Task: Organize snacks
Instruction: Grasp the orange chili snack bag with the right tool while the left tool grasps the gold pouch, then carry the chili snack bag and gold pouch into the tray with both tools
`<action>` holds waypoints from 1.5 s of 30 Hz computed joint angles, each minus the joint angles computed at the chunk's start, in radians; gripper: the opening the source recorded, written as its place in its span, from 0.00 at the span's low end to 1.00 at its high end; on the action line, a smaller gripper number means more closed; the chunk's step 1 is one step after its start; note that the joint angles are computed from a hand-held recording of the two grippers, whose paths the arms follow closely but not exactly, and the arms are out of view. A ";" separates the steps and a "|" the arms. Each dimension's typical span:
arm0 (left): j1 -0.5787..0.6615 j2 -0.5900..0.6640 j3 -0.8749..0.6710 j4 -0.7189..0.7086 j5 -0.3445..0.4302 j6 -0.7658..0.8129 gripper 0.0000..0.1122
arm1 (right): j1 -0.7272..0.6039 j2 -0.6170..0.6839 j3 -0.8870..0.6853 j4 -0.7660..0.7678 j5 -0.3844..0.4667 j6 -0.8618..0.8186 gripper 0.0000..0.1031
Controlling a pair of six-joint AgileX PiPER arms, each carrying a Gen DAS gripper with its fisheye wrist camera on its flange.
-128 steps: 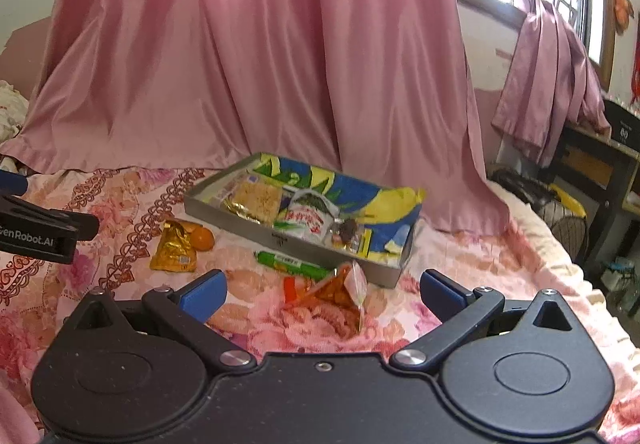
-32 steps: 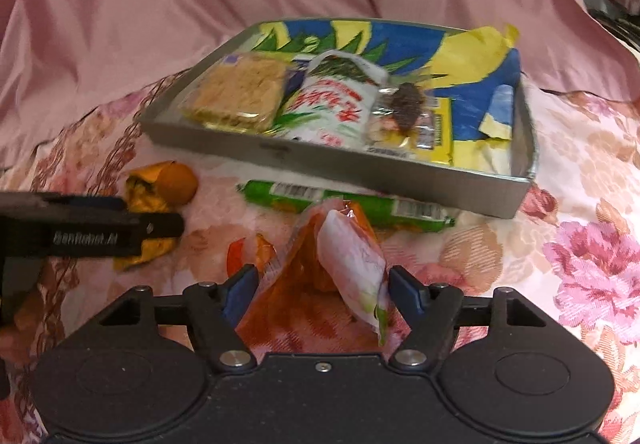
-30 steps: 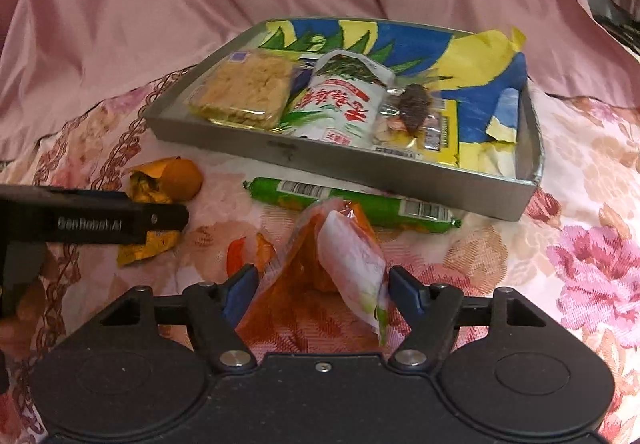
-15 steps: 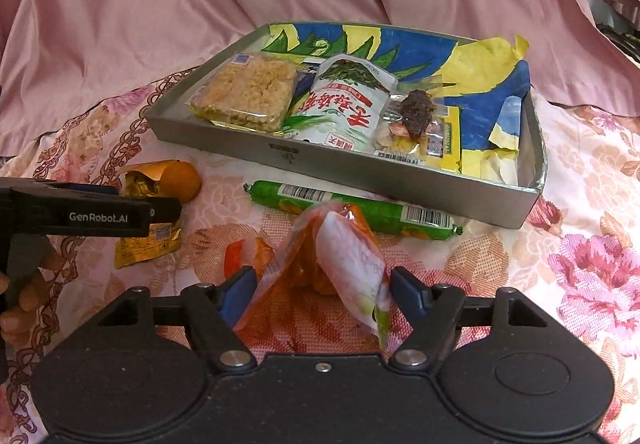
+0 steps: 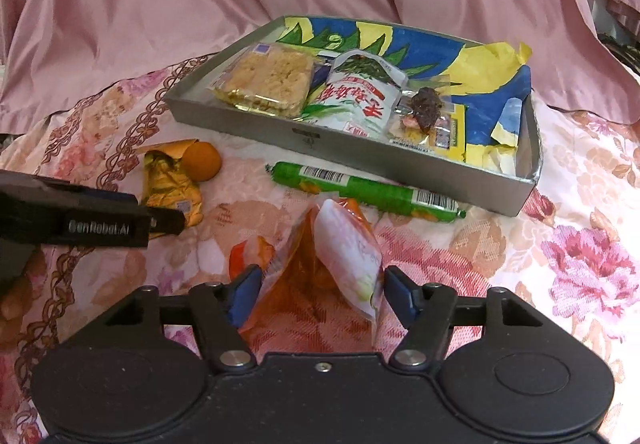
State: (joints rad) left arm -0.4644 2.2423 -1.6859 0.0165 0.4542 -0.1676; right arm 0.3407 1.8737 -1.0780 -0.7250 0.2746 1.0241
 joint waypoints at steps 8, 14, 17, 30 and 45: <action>-0.006 0.090 -0.102 0.117 -0.020 -0.109 0.86 | -0.008 0.007 -0.001 0.016 -0.011 -0.012 0.67; -0.032 0.125 -0.138 0.248 -0.020 -0.181 0.82 | -0.016 0.026 -0.017 -0.022 -0.030 0.031 0.67; -0.027 0.113 -0.139 0.217 -0.006 -0.154 0.67 | -0.014 0.031 -0.020 -0.040 -0.030 0.044 0.67; -0.041 -0.033 0.045 0.023 0.062 0.012 0.57 | 0.014 -0.020 0.007 0.139 0.009 -0.171 0.65; -0.056 -0.066 0.087 0.047 0.102 0.014 0.54 | 0.037 -0.021 0.016 0.266 0.029 -0.343 0.73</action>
State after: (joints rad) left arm -0.5206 2.1760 -1.5994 0.0637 0.5567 -0.1538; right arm 0.3774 1.8531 -1.0616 -0.4586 0.3031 0.6811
